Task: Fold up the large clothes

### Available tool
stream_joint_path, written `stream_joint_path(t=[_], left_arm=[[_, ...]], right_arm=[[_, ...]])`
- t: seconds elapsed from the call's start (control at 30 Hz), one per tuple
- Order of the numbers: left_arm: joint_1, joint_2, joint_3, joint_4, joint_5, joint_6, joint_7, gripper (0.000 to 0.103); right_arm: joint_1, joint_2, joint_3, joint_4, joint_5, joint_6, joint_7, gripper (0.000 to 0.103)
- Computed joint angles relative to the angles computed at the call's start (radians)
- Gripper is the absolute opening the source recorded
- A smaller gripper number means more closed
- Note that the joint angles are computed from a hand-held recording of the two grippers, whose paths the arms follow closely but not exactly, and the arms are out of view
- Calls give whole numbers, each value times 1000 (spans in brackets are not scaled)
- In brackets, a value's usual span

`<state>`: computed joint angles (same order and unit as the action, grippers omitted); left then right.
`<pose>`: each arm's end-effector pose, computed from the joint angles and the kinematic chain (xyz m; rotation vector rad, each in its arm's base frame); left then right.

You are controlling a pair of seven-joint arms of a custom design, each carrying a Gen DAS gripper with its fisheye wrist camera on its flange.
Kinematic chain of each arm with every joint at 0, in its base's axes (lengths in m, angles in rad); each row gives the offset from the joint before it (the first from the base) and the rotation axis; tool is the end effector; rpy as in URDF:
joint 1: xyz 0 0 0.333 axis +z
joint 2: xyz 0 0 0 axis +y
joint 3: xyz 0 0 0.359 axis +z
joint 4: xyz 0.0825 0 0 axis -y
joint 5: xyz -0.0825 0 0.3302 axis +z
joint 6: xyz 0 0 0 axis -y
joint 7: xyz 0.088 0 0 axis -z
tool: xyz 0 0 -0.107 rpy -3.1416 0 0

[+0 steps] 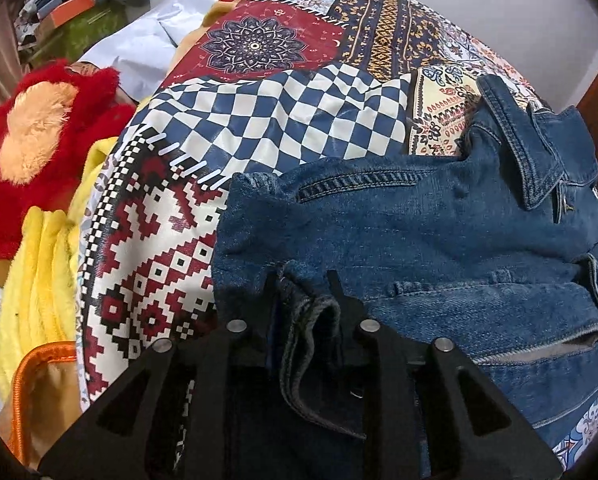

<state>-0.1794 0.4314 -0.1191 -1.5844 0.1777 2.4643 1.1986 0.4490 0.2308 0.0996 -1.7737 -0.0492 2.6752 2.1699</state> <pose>0.6580 -0.1863 0.5003 -1.9724 2.0063 -0.5238 0.5421 0.3248 0.5712 -1.7320 1.7755 -0.2008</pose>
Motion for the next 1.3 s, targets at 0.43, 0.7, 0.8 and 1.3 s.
stream_joint_path(t=[0.43, 0.7, 0.8, 1.3], left_arm=[[-34, 3, 39, 47, 153, -127, -72, 68], [18, -101, 26, -61, 78, 23, -188, 67], [28, -162, 18, -102, 78, 58, -174, 67], [14, -293, -79, -326, -108, 34, 101, 85]], right_arm=[[222, -119, -197, 27, -637, -435, 481, 9], [96, -299, -119, -172, -503, -364, 422, 9], [96, -282, -90, -185, -446, -285, 359, 9], [196, -66, -38, -72, -76, -111, -15, 9]])
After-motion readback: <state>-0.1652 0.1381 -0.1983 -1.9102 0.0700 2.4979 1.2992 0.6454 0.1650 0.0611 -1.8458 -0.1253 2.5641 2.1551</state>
